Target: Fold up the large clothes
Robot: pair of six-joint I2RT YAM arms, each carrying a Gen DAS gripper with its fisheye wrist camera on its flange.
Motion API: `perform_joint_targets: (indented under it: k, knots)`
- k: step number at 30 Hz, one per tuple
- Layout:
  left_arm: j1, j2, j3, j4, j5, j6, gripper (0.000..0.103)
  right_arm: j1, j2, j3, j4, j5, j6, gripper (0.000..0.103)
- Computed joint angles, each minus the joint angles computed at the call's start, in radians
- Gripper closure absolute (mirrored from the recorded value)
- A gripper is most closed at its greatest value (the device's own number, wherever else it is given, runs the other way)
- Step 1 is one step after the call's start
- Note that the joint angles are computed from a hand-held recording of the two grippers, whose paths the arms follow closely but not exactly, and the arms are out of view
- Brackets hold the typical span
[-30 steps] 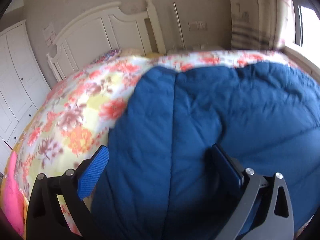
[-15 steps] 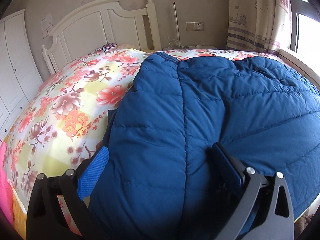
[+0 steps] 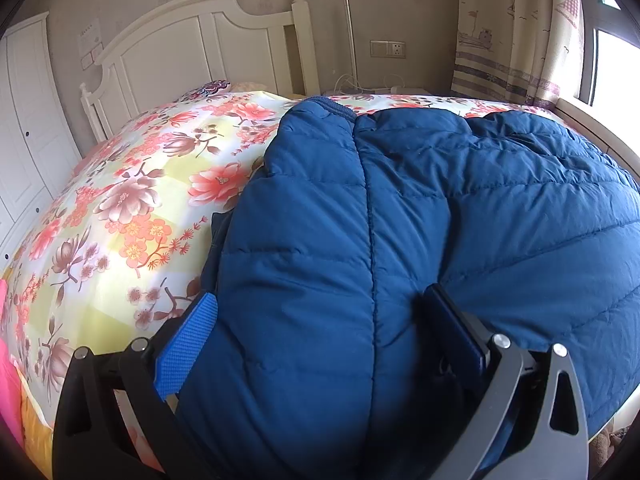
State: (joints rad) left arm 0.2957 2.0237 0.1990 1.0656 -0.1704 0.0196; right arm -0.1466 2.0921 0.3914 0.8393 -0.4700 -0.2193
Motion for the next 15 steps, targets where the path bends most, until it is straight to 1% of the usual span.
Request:
perform_joint_targets:
  k: [3,4,5,7,9,10,11,12,14,15]
  knots:
    - [-0.005,0.004,0.002,-0.002,-0.008,-0.006,0.002,-0.055,0.045,0.025,-0.110,-0.140,-0.032,0.023]
    - [-0.007,0.003,0.001,-0.001,-0.010,-0.008,0.002,-0.052,0.062,0.027,-0.099,-0.163,-0.024,0.024]
    - [-0.008,0.003,-0.001,0.002,-0.012,-0.010,0.002,-0.042,0.072,0.016,-0.054,-0.166,-0.001,0.026]
    - [-0.014,0.003,-0.004,0.004,-0.018,-0.012,0.002,-0.012,0.075,0.032,-0.056,-0.188,0.035,0.028]
    - [-0.012,0.001,-0.004,0.001,-0.016,-0.010,0.002,0.048,0.068,0.038,-0.049,-0.169,0.075,0.027]
    - [-0.011,0.001,-0.004,0.002,-0.015,-0.011,0.002,0.089,0.067,0.055,-0.080,-0.149,0.091,0.026]
    - [-0.010,0.004,-0.005,0.008,-0.013,-0.012,0.002,0.125,0.066,0.053,-0.060,-0.124,0.117,0.025]
    - [-0.010,0.005,-0.005,0.010,-0.012,-0.013,0.002,0.151,0.061,0.057,-0.067,-0.106,0.129,0.024]
    - [-0.013,0.007,-0.007,0.013,-0.015,-0.015,0.002,0.203,0.036,0.070,-0.108,-0.070,0.163,0.022]
    - [-0.012,0.008,-0.007,0.013,-0.015,-0.014,0.002,0.219,0.028,0.079,-0.129,-0.071,0.184,0.019]
